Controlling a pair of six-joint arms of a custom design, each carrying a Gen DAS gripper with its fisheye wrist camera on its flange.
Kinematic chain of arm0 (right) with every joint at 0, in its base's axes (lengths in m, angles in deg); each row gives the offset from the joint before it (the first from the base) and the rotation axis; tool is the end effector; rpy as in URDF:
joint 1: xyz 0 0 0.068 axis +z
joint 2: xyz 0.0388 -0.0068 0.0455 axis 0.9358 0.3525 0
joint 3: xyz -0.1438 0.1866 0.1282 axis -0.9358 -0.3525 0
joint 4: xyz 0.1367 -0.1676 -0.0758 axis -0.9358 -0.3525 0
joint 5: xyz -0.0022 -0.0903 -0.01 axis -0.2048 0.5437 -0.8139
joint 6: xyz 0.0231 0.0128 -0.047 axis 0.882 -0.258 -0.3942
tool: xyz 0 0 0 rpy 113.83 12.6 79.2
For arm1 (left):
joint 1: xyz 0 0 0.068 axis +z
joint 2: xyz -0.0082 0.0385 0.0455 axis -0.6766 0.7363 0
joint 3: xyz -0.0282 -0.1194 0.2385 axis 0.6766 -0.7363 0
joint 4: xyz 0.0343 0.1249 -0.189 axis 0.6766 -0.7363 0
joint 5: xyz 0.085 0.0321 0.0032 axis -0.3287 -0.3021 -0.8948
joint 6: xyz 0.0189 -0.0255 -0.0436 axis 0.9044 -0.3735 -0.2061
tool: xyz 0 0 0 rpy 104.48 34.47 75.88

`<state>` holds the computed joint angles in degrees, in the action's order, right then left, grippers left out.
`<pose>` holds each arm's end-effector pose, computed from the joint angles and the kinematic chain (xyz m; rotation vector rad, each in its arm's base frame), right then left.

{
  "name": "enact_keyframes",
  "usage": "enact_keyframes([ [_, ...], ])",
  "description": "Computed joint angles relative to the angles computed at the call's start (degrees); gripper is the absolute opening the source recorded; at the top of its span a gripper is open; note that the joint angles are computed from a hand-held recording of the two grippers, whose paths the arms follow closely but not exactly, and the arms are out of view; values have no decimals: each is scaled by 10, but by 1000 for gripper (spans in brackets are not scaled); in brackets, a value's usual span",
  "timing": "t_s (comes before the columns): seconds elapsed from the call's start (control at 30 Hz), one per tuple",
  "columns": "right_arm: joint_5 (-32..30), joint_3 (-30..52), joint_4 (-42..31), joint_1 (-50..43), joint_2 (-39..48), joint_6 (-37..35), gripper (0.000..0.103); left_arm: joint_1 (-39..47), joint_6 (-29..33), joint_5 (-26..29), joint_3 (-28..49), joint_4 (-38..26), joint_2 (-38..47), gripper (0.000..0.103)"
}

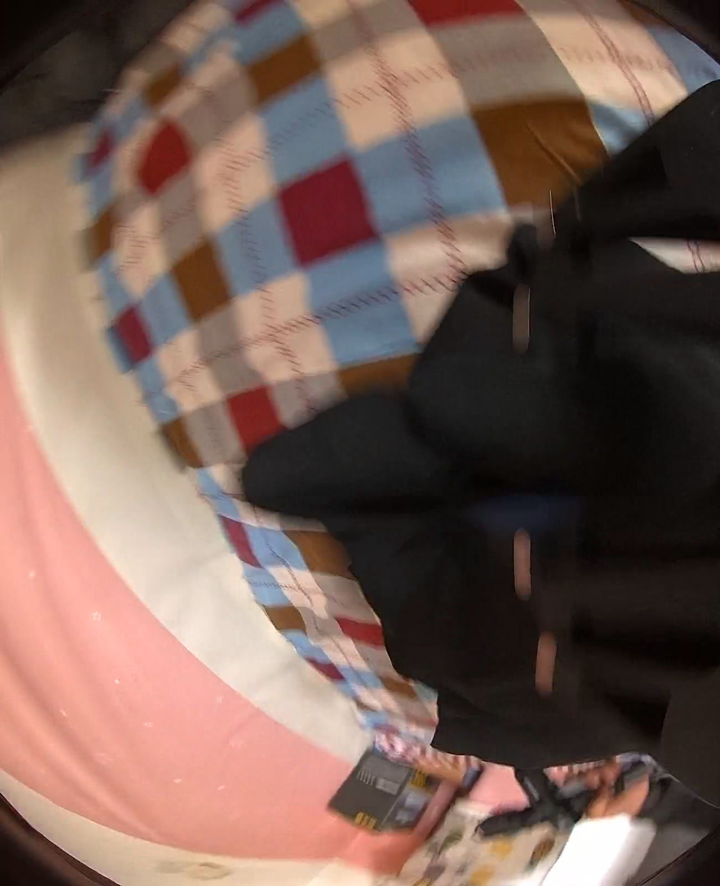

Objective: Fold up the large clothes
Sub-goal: 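Carry the held hem over the body toward the collar with both tools, then lower the hem onto the jacket near the collar and open both tools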

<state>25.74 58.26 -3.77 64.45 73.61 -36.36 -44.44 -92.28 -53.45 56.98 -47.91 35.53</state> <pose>0.3190 -0.0142 0.1511 0.2232 2.4963 0.5254 0.3126 -0.0158 0.1437 -0.1934 2.4985 -0.3103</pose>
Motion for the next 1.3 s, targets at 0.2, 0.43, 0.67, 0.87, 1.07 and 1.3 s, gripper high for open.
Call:
enact_keyframes([
  [0.2, 69, 46, 22, 22, 15, -2, 17, 2, -26, -48, 13, 62, 5, 14],
  [0.43, 137, 117, 80, 52, 196, 10, 21, -18, -40, -89, 57, 153, 165, 20],
  [0.67, 162, 150, 46, 61, 227, 2, 32, -18, -53, -94, 72, 156, 200, 35],
  [0.87, 79, 6, 73, 7, 51, -1, 67, 39, -39, -4, -12, 107, 54, 41],
  [1.07, -64, -225, 68, -118, -124, -85, 76, 144, 36, 129, -278, 149, -179, 63],
  [1.3, -207, -321, 136, -241, -15, -124, 91, 248, 56, 232, -402, 310, -32, 76],
])
